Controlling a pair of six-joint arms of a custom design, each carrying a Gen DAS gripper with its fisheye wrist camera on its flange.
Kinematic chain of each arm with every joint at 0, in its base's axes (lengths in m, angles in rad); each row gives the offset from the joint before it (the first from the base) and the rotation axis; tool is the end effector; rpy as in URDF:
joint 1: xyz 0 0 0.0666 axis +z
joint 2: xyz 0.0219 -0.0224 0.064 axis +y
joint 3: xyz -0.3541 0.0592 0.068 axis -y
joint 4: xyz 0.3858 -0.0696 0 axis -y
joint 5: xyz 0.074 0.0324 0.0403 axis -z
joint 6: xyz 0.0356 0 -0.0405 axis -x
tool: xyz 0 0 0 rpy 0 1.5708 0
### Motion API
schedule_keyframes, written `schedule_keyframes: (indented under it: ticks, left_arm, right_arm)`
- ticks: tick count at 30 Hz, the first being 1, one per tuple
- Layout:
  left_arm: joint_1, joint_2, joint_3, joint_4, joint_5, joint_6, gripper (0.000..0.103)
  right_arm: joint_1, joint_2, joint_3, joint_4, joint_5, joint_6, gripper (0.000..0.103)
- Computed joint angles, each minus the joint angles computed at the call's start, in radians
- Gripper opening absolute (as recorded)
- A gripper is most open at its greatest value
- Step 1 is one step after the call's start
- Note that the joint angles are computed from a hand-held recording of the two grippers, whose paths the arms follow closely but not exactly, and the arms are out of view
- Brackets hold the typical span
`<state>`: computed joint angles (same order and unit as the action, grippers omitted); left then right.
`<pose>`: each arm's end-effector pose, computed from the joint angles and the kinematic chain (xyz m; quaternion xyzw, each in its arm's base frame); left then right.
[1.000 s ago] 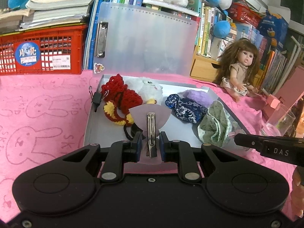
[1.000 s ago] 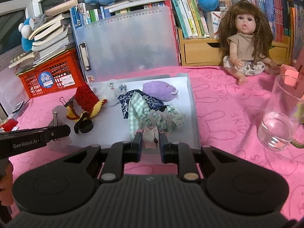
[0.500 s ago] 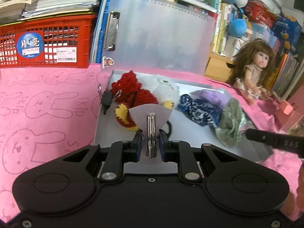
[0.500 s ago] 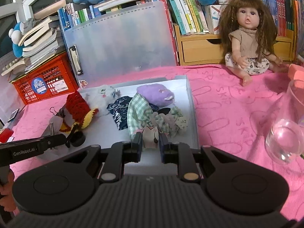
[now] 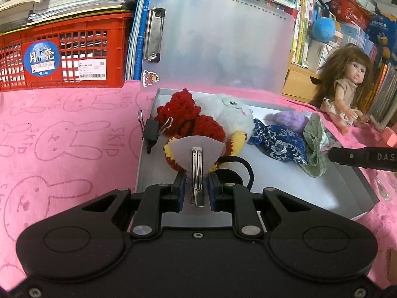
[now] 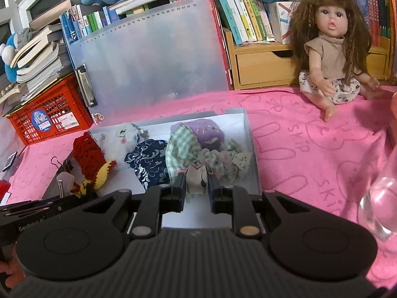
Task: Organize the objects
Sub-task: 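Carry the hair clip and white figurine over the white box, then open both grippers to drop the clip and figurine into the box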
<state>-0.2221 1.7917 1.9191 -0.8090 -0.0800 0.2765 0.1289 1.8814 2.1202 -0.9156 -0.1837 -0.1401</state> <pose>0.6184 -0.1371 0.4411 -0.0417 0.9013 -0.0710 0.4254 0.6484 0.0902 0.4698 -0.0346 0.8982 0.1397 0.4155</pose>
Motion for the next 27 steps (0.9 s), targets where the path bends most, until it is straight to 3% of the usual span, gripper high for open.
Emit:
schedule_keyframes:
  ticks: [5, 18, 21, 23, 27]
  left_arm:
    - [-0.006, 0.015, 0.021, -0.010, -0.011, -0.006, 0.018]
    - [-0.012, 0.003, 0.008, -0.017, -0.006, -0.046, 0.023]
    - [-0.014, 0.002, 0.008, -0.017, -0.012, -0.053, 0.026]
    - [-0.014, -0.001, 0.004, -0.014, -0.014, -0.054, 0.034]
    - [-0.014, -0.007, -0.002, -0.011, -0.018, -0.058, 0.036]
  right_arm:
    - [0.003, 0.026, 0.033, -0.018, 0.009, -0.011, 0.022]
    - [-0.002, -0.031, -0.063, -0.024, -0.031, 0.067, 0.022]
    - [0.000, -0.036, -0.074, -0.026, -0.029, 0.080, 0.022]
    - [0.002, -0.038, -0.083, -0.025, -0.024, 0.085, 0.023]
    - [0.005, -0.051, -0.106, -0.007, -0.019, 0.092, 0.024]
